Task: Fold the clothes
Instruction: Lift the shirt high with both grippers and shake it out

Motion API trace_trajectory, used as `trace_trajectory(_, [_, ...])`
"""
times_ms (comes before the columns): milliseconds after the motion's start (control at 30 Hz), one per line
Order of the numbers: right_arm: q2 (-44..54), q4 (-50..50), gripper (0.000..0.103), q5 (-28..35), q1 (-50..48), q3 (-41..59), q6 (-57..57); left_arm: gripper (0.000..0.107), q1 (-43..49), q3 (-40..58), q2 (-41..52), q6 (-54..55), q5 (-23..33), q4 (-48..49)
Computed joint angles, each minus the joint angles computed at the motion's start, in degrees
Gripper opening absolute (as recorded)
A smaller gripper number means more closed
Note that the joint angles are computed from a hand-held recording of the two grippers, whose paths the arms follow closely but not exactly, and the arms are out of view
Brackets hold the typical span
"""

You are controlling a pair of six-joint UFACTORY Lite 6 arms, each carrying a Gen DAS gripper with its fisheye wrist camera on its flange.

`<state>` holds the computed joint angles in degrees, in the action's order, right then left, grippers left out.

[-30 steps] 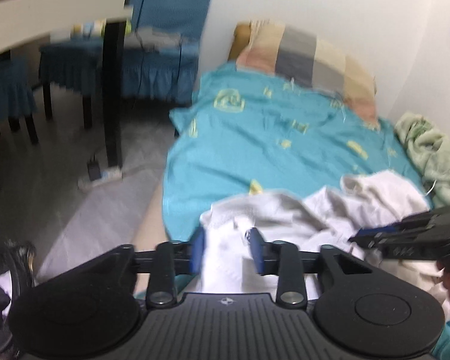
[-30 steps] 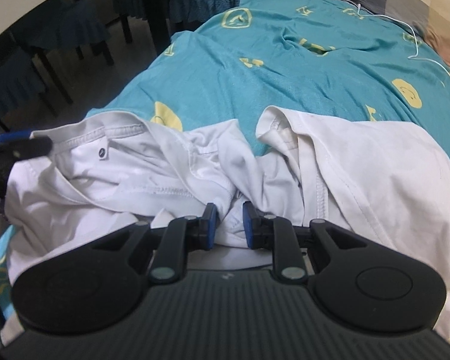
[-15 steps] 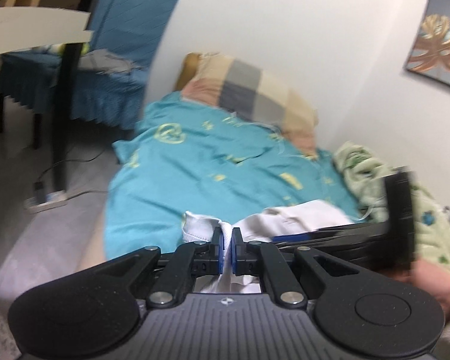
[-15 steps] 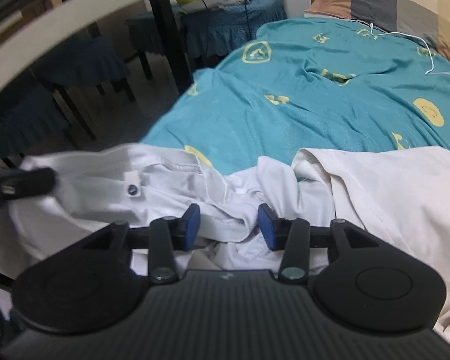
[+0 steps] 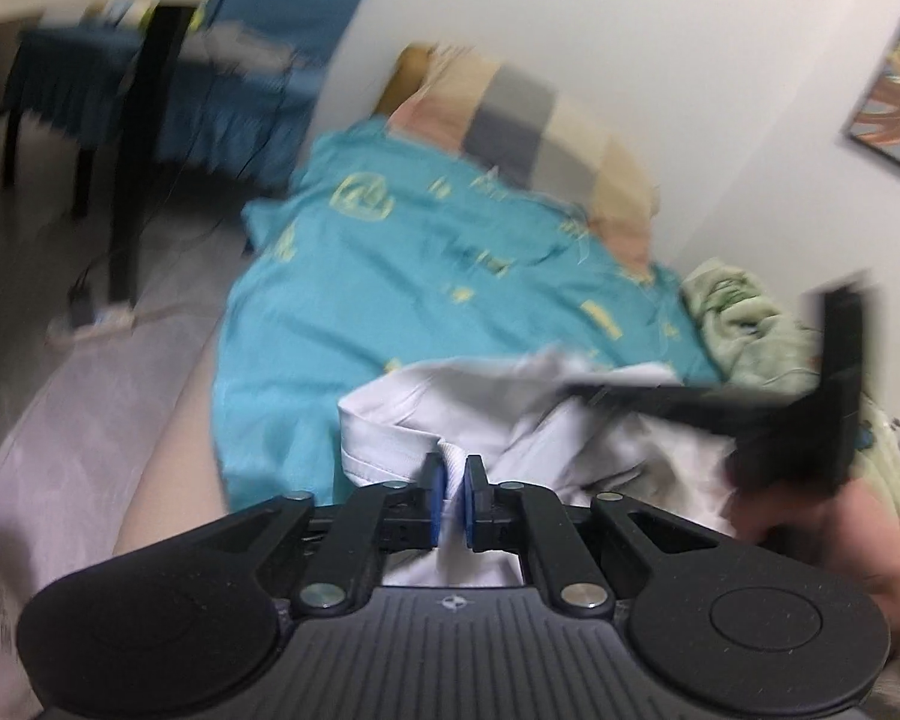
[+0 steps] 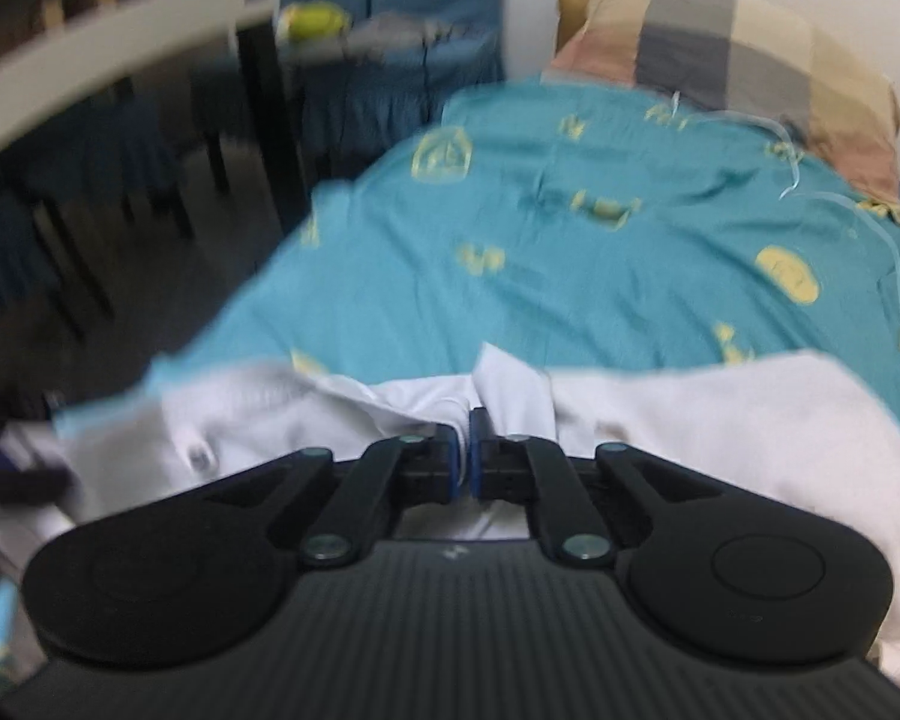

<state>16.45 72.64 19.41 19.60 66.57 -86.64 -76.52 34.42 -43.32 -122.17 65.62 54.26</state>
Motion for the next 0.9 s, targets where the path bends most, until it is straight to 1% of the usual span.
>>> trace_trajectory(33, [-1.48,1.7,0.007,0.79,-0.43,-0.19,-0.94,0.015,1.8,-0.62,-0.47,0.69,-1.63,-1.57])
trace_trajectory(133, [-6.17,4.69,0.006,2.86,-1.03,-1.15,-2.16,0.035,4.45,-2.08,-2.12,-0.07,-3.18,-4.11])
trace_trajectory(300, [-14.99,10.87,0.005,4.96,-1.34,-5.27,-6.23,0.046,6.07,-3.32,-4.43,-4.75,-4.64,-4.92])
trace_trajectory(367, [-19.71,14.39,0.005,5.02,-1.13,-7.97,-8.85,0.047,6.83,-2.93,-4.05,-6.34,-5.48,-5.57])
trace_trajectory(500, [-30.5,16.66,0.005,3.83,-0.53,-12.97,-8.71,0.047,8.65,-0.49,-0.6,-7.2,-6.97,-8.19])
trace_trajectory(600, [-40.24,19.05,0.005,1.52,-0.63,-18.14,-9.11,0.047,6.39,2.13,3.01,-9.02,-7.67,-8.49])
trace_trajectory(633, [-43.45,18.96,0.005,0.75,-0.84,-19.64,-8.38,0.047,5.49,3.14,4.24,-9.41,-8.19,-8.56])
trace_trajectory(700, [-49.25,14.89,0.005,0.43,-2.18,-21.57,-3.0,0.047,2.61,5.5,7.05,-11.34,-8.85,-8.23])
trace_trajectory(733, [-52.06,12.44,0.005,0.44,-2.99,-22.32,0.11,0.045,0.91,6.98,8.96,-12.51,-8.86,-7.81])
trace_trajectory(767, [-54.61,9.85,0.005,0.89,-4.11,-22.73,3.2,0.044,-1.23,9.21,11.54,-13.1,-7.65,-7.55])
trace_trajectory(800, [-56.57,7.57,0.005,2.24,-5.9,-22.5,5.59,0.04,-2.82,11.34,13.99,-13.3,-7.14,-7.74])
trace_trajectory(833, [-58.39,5.79,0.005,3.88,-7.94,-22.16,7.53,0.026,-4.23,13.54,16.42,-13.3,-6.72,-8.02])
trace_trajectory(867, [-59.94,4.5,0.005,5.89,-10.32,-21.57,9.0,0.016,-5.56,15.04,18.18,-14.05,-6.88,-7.67])
trace_trajectory(900, [-61.01,3.81,0.005,8.4,-13.16,-20.56,9.85,0.003,-6.67,16.69,19.88,-14.59,-6.71,-7.49])
